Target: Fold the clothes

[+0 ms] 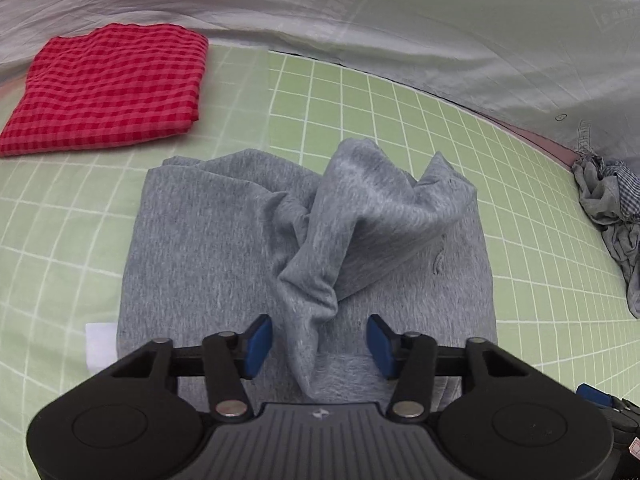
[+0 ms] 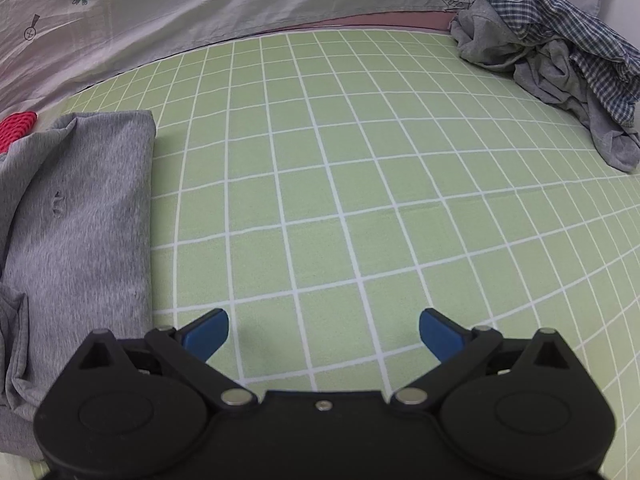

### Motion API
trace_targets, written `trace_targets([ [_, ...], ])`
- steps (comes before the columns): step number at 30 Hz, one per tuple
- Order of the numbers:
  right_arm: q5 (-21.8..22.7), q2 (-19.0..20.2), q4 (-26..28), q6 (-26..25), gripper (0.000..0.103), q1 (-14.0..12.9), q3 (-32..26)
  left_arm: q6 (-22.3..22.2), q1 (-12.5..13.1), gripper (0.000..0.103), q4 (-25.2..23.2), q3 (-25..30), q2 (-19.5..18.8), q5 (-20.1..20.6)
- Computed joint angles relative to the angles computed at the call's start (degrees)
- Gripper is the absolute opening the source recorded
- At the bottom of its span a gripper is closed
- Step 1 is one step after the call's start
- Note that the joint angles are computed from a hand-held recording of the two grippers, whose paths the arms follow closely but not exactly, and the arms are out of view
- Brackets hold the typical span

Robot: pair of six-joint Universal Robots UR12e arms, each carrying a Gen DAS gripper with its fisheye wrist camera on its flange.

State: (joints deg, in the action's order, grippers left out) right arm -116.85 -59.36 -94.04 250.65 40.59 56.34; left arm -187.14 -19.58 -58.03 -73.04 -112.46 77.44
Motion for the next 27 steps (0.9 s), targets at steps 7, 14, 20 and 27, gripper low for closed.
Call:
trace_targets([
  [7, 0.74, 0.71, 3.79, 1.90, 0.103, 0.28, -1.53, 1.47, 2.71, 0.009, 6.73, -4.08, 4.19, -9.18],
  [14, 0.19, 2.82, 4.39, -2.60, 0.103, 1.10, -5.05, -10.27, 6.46, 0.016, 9.58, -8.88, 7.31, -4.29],
  [20, 0.75, 5.41, 4.18, -8.08, 0.103, 1.72, -9.33, -9.58, 8.18, 0.052, 6.98, -11.51, 8.34, -4.26],
  [27, 0.58, 7.82, 3.86, -10.80, 0.103, 2.07, -13.44, 1.57, 5.93, 0.071, 1.28, -9.83, 7.56, -0.06],
])
